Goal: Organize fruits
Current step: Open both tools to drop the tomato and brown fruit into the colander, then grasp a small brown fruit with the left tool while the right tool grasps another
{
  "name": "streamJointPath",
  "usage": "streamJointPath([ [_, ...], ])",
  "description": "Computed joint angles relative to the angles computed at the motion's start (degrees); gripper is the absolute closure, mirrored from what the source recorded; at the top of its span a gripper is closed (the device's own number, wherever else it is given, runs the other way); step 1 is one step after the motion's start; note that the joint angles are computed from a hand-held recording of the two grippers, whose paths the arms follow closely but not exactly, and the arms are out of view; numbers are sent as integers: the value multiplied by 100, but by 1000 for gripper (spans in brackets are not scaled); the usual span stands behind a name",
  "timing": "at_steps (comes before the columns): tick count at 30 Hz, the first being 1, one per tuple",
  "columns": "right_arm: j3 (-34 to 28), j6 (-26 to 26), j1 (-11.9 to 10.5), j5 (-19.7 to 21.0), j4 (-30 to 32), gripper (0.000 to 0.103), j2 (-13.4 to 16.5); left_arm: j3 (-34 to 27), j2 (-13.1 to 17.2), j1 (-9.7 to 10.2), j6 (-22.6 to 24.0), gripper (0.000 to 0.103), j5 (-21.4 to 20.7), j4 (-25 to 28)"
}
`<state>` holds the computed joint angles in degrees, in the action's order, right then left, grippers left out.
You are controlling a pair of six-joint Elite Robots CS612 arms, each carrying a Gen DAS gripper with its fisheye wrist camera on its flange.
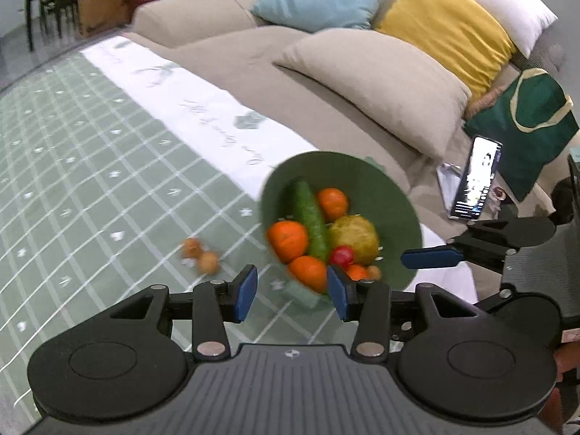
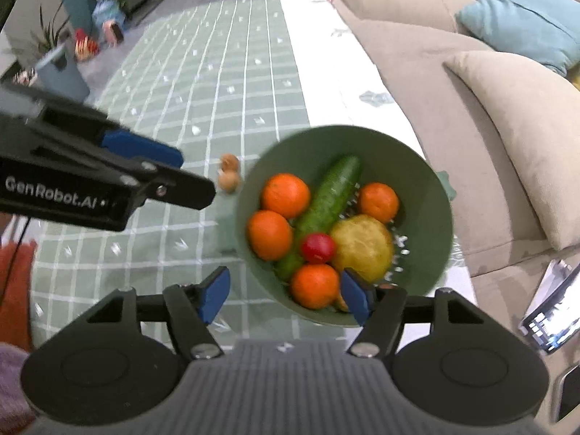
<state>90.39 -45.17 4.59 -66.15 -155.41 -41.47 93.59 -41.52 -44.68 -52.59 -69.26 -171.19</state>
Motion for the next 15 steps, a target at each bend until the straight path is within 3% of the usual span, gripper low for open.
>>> streamJointPath([
  [7,592,980,87,369,-1040,36,-92,597,-209,-176,-566,50,490,-45],
  [12,941,1533,180,440,-1936,36,-54,937,-240,-212,-1115,50,519,-307],
  [15,1069,1578,229,401,-2348,36,-2,1056,-241,-227,-1345,50,554,-340],
])
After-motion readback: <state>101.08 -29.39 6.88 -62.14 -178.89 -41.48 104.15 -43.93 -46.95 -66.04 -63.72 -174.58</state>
